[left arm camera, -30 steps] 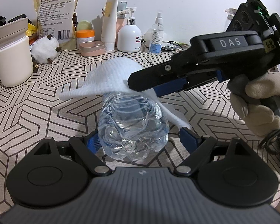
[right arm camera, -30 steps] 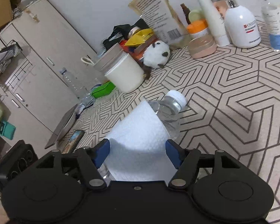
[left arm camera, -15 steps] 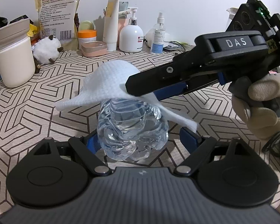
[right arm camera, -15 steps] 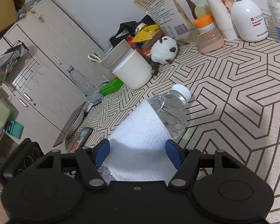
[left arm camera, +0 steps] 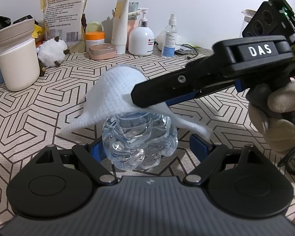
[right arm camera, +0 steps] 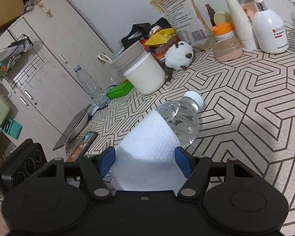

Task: Clean container
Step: 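Rub the wipe around the bottle neck and shoulder with the right tool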

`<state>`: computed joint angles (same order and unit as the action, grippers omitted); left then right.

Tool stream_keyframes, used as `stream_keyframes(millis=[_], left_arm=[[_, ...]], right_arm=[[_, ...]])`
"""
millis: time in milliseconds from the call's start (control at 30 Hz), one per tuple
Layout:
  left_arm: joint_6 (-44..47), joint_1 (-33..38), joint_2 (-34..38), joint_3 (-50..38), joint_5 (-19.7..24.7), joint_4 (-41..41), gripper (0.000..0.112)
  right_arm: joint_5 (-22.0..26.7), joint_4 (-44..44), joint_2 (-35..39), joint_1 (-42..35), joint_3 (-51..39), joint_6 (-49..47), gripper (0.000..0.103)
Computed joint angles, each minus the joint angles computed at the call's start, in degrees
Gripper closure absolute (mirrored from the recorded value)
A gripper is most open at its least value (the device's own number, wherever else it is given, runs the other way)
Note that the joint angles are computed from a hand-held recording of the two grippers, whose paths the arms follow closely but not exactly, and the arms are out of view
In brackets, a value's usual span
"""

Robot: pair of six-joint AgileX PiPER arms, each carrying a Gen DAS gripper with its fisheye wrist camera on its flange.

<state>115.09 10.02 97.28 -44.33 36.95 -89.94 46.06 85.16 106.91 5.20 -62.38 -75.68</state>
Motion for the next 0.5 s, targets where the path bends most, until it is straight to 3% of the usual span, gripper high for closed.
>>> stream_keyframes(millis=[500], left_arm=[[0.0,0.3,0.3,-0.3,0.1,0.3,0.026]], right_arm=[[-0.1,-0.2,0.1,0.0,-0.3,-0.4,0.031]])
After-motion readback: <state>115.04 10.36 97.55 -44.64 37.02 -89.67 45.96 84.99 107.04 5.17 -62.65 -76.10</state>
